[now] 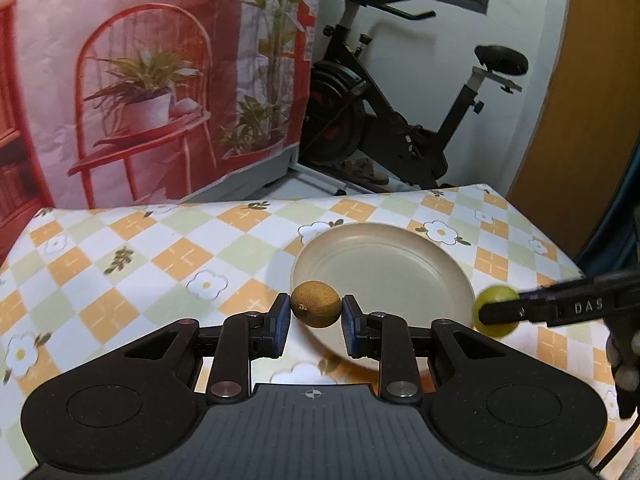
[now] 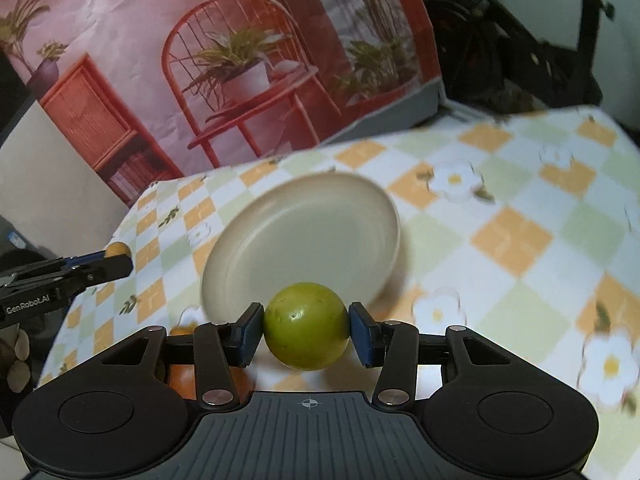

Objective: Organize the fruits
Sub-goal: 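Carry both fruits over the beige plate and open both grippers to drop them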

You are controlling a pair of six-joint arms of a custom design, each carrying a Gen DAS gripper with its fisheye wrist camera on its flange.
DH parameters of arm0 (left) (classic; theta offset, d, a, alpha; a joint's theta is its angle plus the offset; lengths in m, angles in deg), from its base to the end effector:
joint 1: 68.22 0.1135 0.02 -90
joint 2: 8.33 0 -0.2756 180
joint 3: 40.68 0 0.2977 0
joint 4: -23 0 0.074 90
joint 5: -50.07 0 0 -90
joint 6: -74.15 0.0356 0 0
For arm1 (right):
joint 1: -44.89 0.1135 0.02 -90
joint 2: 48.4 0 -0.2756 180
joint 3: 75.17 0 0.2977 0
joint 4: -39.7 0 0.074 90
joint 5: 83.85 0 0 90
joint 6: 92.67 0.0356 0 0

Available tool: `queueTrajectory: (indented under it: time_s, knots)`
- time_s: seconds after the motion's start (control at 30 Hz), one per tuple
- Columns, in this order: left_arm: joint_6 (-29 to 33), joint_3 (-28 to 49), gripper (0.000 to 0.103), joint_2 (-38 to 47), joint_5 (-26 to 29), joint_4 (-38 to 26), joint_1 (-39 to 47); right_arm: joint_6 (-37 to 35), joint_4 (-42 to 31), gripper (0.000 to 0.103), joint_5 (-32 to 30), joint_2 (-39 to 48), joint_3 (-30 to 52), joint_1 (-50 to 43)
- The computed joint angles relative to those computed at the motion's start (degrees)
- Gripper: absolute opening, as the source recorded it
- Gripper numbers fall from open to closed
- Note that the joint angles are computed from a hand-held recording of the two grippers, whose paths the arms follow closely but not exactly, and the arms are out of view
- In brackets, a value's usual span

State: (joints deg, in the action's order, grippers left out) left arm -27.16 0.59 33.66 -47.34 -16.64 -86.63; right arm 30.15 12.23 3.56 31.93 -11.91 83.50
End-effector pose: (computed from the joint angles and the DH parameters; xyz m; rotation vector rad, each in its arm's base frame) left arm 0.1875 -0.0576 0.2234 0.0727 2.2701 -0.1272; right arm 0.2619 0.2112 0.2209 -0.1467 2.4416 0.6430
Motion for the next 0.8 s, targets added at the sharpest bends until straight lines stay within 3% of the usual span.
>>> queueTrajectory:
  time_s: [0.2,0.4,0.8]
  knots:
    - [4.92,3.49,0.029,14.72,2.83,8.51,2.20,-6.29,1.56,0.043,1.56,9.10,7.69,-1.90]
    - [7.30,7.67,0.029,27.82,4.66,13.16,3.10,-10.31,1.47,0.043,3.59,16.96,13.83,-2.17]
    - [10.92,10.16,0.029,35.17,4.49,13.86,3.89,-12.73,0.50,0.043,6.83,19.89,14.35,-1.99]
